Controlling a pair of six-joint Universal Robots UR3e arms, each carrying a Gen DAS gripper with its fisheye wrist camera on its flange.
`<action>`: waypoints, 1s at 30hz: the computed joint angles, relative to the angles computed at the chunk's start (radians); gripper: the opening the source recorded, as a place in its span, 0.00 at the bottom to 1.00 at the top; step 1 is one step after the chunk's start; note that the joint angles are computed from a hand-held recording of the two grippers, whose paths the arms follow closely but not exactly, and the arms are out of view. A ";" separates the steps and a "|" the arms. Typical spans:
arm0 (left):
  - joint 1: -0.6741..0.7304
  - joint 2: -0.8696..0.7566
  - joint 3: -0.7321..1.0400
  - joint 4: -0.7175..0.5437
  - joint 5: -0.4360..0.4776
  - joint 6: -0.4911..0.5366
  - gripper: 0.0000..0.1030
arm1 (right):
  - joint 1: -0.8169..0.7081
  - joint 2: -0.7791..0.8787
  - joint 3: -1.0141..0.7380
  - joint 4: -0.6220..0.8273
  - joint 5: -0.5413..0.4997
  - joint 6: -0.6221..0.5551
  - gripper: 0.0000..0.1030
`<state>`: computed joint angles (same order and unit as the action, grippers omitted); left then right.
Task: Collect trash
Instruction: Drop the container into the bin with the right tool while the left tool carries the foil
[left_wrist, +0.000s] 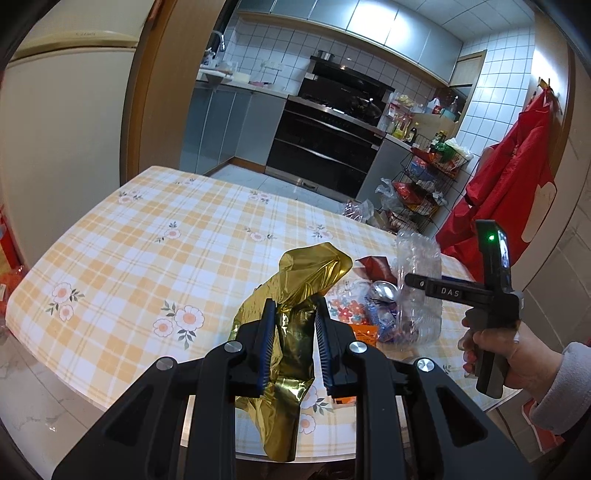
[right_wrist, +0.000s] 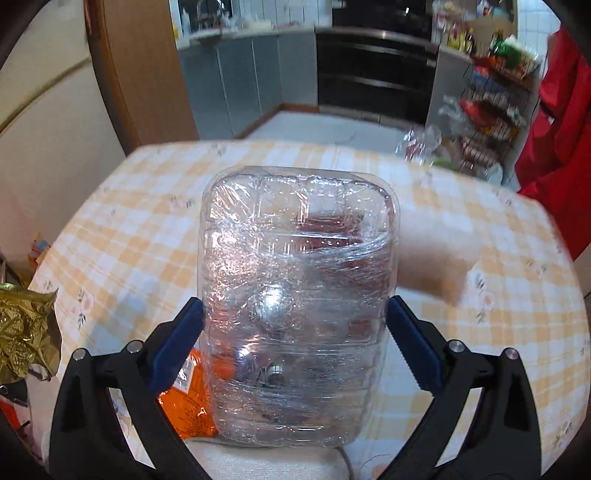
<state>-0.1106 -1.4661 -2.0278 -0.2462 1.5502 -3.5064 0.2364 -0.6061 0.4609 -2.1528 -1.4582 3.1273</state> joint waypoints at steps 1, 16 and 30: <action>-0.005 0.003 0.006 -0.006 0.004 0.000 0.21 | -0.004 -0.031 0.048 -0.041 -0.001 0.001 0.93; -0.119 0.134 0.023 -0.102 0.061 -0.021 0.21 | -0.120 -0.709 0.953 -0.397 0.187 -0.045 0.93; -0.405 0.264 -0.076 -0.143 0.244 -0.146 0.21 | -0.131 -1.379 1.696 -0.445 0.215 -0.068 0.93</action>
